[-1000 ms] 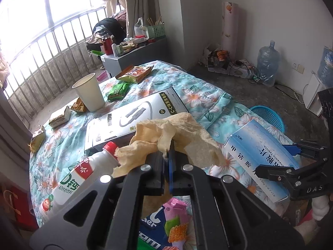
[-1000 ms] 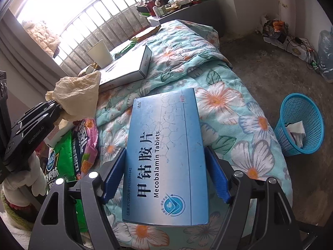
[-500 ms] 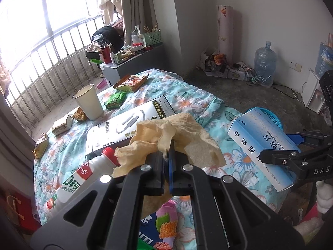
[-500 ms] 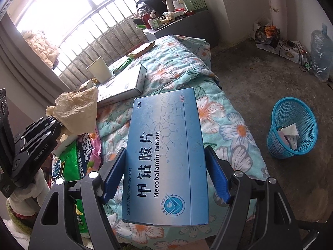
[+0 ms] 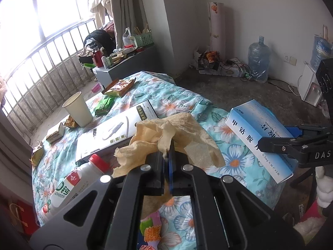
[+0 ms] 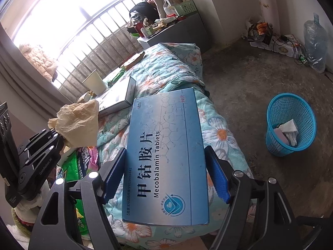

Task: Collect trash
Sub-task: 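Carry the paper towel and medicine box to the blue wastebasket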

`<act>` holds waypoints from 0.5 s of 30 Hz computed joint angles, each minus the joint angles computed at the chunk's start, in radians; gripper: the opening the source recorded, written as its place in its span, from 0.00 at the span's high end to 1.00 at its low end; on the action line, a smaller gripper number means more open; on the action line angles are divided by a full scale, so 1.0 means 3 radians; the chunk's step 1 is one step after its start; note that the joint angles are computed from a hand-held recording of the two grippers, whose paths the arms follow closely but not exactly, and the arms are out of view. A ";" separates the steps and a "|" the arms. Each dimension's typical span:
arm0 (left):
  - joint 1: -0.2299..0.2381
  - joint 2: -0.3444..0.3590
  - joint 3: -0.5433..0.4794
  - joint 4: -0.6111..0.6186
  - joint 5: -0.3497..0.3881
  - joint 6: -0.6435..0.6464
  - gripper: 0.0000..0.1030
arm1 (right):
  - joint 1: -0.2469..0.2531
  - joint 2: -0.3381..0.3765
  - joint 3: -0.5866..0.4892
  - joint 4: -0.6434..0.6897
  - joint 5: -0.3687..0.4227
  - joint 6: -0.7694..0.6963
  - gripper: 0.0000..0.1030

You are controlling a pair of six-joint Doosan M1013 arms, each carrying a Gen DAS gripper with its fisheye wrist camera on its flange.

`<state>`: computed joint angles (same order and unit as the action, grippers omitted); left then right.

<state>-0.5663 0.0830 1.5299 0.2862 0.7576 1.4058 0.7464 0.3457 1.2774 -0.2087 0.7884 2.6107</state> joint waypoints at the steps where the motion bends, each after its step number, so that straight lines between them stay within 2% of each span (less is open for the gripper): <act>1: 0.0000 0.0009 -0.0013 -0.0031 -0.0005 0.0026 0.99 | -0.0002 -0.0011 0.0015 -0.0019 -0.0010 0.0034 0.30; 6: -0.0032 0.0048 -0.0076 -0.0212 -0.0017 0.0217 0.99 | -0.0004 -0.0098 0.0131 -0.0188 -0.0025 0.0274 0.30; 15: -0.0145 0.0189 -0.0233 -0.0606 0.0075 0.0560 0.99 | -0.0083 -0.0368 0.0547 -0.0448 -0.0252 0.0838 0.30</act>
